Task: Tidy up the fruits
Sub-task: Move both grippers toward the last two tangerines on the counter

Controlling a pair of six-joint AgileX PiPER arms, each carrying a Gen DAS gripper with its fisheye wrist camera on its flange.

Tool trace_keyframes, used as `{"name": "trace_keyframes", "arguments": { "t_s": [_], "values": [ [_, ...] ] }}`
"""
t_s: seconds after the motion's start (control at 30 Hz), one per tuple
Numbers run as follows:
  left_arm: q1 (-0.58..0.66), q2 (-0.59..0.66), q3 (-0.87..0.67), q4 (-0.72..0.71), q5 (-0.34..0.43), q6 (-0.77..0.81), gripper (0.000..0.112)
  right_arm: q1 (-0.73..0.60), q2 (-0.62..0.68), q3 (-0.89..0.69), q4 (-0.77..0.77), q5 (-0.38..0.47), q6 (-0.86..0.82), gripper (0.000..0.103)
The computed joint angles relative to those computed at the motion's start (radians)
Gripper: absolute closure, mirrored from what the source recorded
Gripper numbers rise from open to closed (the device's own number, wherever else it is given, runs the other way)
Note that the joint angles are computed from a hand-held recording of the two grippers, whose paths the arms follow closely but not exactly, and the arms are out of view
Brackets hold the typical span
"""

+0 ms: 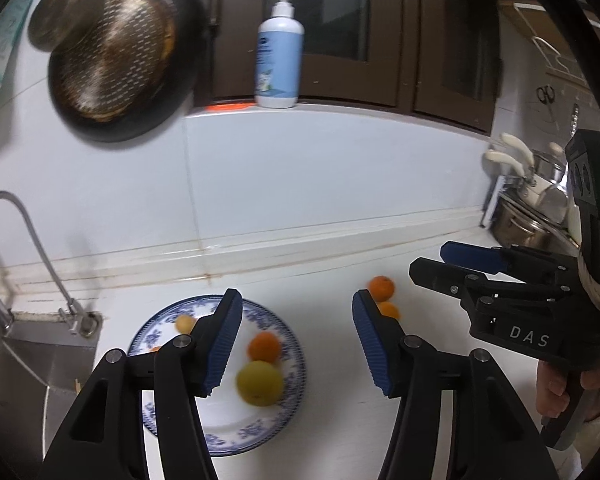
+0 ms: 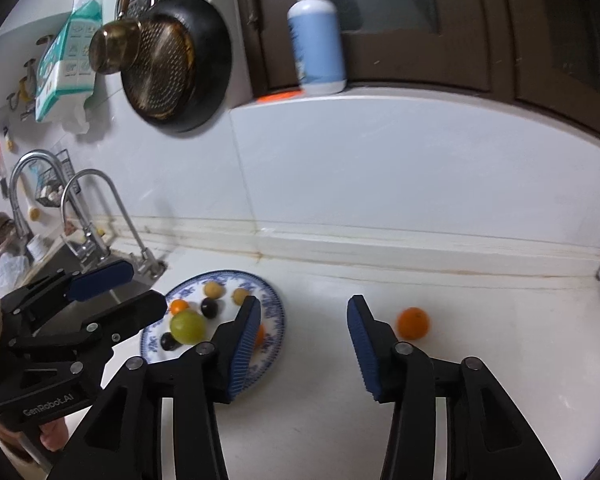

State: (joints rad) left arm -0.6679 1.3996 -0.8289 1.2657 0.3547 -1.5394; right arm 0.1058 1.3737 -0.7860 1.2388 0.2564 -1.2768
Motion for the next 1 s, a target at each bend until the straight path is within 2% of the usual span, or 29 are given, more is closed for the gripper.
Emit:
{"name": "trace_keyframes", "arguments": {
  "t_s": [0.1, 0.43, 0.67, 0.73, 0.87, 1.0],
  "values": [
    [-0.035, 0.027, -0.023, 0.016, 0.004, -0.023, 0.054, -0.051, -0.034, 0.024, 0.0, 0.018, -0.02, 0.053],
    [-0.113, 0.157, -0.126, 0.037, 0.003, -0.063, 0.054, -0.237, -0.057, 0.053, 0.017, 0.1, -0.106, 0.053],
    [-0.117, 0.279, -0.207, 0.024, -0.056, -0.079, 0.054, -0.344, 0.0, 0.052, 0.08, 0.147, -0.224, 0.053],
    [-0.108, 0.315, -0.229, 0.008, -0.082, -0.072, 0.054, -0.361, 0.026, 0.051, 0.109, 0.139, -0.267, 0.053],
    [-0.103, 0.408, -0.297, -0.094, -0.102, 0.021, 0.054, -0.382, 0.079, 0.043, 0.155, 0.125, -0.334, 0.053],
    [-0.09, 0.492, -0.369, -0.261, -0.118, 0.186, 0.054, -0.399, 0.147, 0.022, 0.172, 0.122, -0.366, 0.053]
  ]
}}
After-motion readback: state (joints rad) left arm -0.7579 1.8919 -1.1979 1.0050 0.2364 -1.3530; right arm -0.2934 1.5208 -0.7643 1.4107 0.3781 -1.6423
